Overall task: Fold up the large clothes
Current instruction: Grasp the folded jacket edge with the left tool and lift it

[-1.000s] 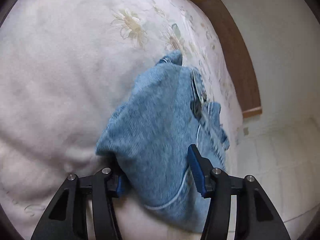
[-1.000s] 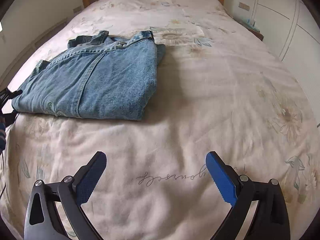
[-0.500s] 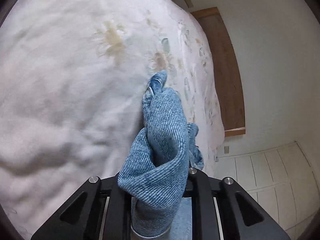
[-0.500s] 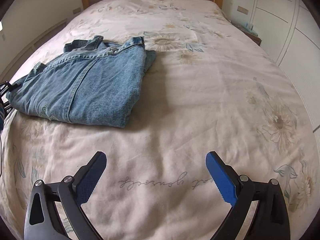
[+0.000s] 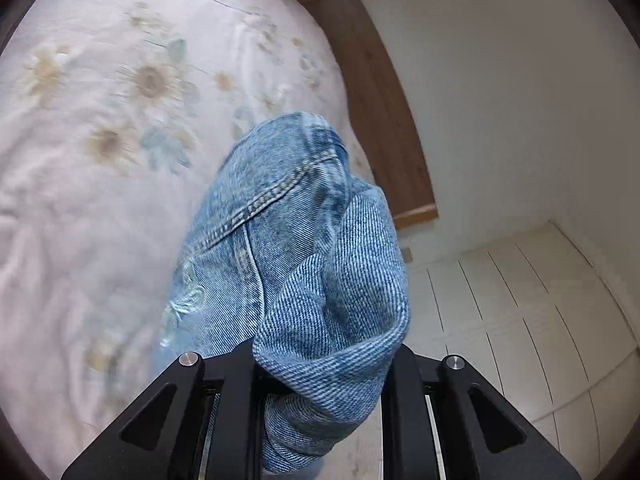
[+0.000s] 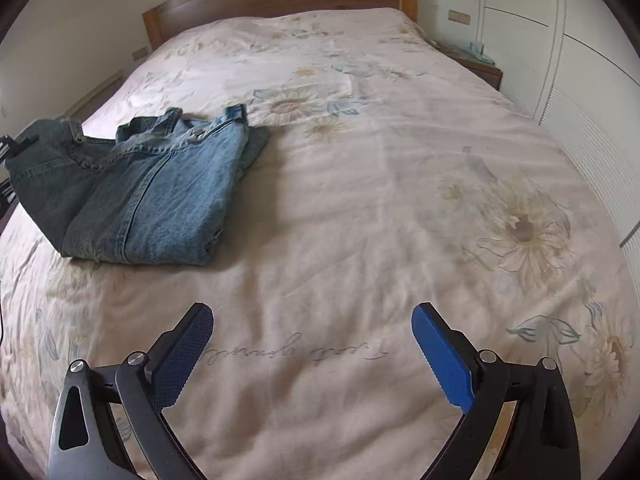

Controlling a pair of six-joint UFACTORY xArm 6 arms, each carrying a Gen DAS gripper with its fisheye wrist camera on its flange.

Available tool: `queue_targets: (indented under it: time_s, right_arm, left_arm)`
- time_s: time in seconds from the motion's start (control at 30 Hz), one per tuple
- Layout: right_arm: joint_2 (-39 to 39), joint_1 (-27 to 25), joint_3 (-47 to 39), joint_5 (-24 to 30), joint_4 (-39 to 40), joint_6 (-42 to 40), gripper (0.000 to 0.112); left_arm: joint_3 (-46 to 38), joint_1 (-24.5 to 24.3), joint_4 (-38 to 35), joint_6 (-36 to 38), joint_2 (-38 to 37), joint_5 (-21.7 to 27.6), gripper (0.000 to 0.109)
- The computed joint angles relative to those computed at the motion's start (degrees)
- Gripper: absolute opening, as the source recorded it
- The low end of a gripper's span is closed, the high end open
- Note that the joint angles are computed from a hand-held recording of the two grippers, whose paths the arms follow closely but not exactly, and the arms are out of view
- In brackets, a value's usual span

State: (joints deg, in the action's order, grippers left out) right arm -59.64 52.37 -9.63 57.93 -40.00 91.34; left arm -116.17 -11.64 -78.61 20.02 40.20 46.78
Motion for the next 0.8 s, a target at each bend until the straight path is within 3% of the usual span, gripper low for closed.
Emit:
queue_targets:
  time_s: [0.23, 0.4, 0.57, 0.8]
  right_arm:
    - [-10.6, 3.2, 3.6, 6.8, -0.7, 0.4, 0.099]
    - [-18.4, 7.5, 6.2, 14.1, -1.0, 2.1, 0.099]
    - [-24.4, 11.1, 8.6, 19.3, -0.8, 3.0, 0.099]
    - [-31.1, 12.5, 12.5, 21.5, 0.2, 3.5, 0.099]
  left_arm:
    - [-3.9, -7.7, 1.4, 0.8, 1.9, 2.4, 0.012]
    - [-5.9, -13.4, 7.0, 0.2, 4.5, 2.5, 0.012]
    - [-7.2, -19.0, 21.6, -3.9, 7.6, 1.6, 0.012]
    - [-9.6, -24.4, 40.8, -10.2, 10.7, -0.4, 0.012]
